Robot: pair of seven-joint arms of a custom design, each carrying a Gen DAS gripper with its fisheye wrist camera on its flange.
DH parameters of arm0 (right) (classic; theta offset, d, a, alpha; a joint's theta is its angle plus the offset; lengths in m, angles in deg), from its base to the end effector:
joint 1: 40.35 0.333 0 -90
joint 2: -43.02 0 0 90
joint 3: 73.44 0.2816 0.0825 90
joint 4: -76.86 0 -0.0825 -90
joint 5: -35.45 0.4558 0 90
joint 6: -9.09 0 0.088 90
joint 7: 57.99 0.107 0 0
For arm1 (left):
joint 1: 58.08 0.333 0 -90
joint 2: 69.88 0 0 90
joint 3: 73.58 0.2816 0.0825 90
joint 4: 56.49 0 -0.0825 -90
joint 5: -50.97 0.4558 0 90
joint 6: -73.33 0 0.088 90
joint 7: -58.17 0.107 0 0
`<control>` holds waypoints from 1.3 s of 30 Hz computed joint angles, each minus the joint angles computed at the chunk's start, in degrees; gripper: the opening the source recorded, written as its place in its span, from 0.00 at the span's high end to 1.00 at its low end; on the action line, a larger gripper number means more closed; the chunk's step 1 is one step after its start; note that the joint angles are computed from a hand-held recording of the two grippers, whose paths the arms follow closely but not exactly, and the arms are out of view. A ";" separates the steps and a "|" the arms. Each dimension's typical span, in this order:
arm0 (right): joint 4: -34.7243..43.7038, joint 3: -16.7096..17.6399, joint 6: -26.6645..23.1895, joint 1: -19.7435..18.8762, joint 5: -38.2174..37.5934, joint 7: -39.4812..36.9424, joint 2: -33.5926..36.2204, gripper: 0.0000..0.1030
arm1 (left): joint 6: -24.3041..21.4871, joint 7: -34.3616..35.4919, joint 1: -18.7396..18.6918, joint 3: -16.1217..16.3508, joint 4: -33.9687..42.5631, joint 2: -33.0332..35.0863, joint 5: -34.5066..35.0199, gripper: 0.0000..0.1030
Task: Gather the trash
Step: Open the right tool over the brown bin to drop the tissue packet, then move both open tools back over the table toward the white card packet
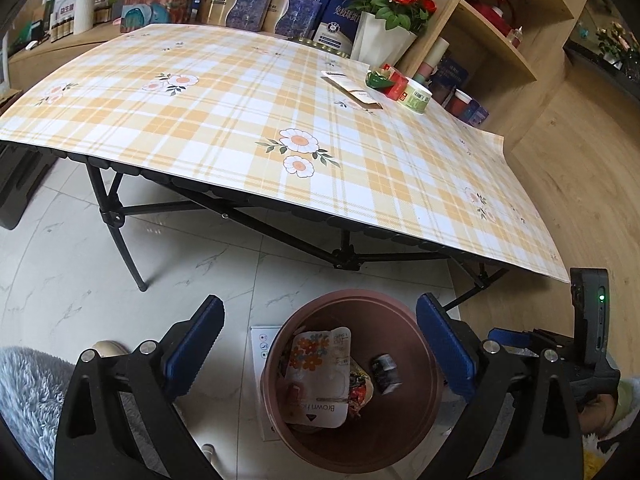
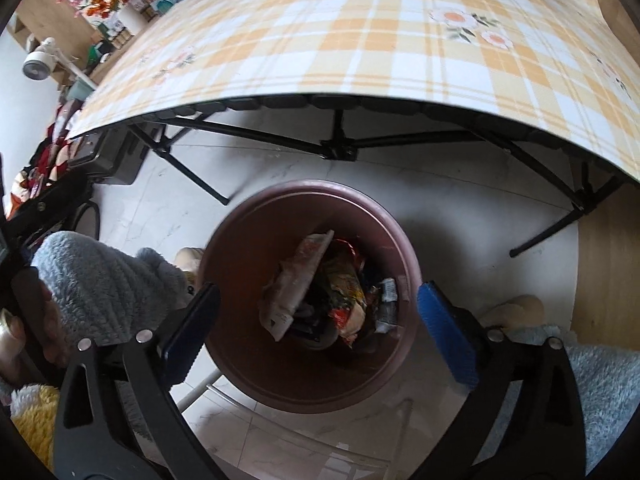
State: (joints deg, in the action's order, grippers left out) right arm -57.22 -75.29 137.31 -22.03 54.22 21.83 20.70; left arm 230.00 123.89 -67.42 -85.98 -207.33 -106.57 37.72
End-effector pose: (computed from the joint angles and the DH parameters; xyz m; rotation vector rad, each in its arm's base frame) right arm 0.5138 0.1616 0.4563 -2.1984 1.6228 0.0448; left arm 0.4555 -0.1694 0.4711 -2.1195 1.7081 -0.9881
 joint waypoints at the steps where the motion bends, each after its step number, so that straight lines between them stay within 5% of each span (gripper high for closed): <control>1: 0.11 0.12 -0.22 -0.27 -0.41 0.73 0.22 0.06 | -0.10 -0.05 0.02 -0.02 0.03 0.01 0.03 0.08; 14: -0.23 0.61 5.26 -1.30 -5.90 2.31 -1.23 0.06 | -3.01 -3.70 2.97 -2.04 1.45 0.31 3.21 0.08; 23: 4.53 0.27 10.83 -2.10 -10.60 0.46 1.16 0.06 | -4.17 -4.07 4.27 0.03 11.18 6.93 4.37 0.08; 30: 11.78 0.44 13.22 -4.01 -12.89 0.31 6.92 0.06 | -7.62 -9.40 7.20 -0.56 30.42 24.19 9.30 0.08; 39: 18.89 -0.16 13.81 -6.90 -9.80 2.16 13.56 0.06 | -15.57 -17.77 2.27 3.65 63.55 52.80 16.12 0.08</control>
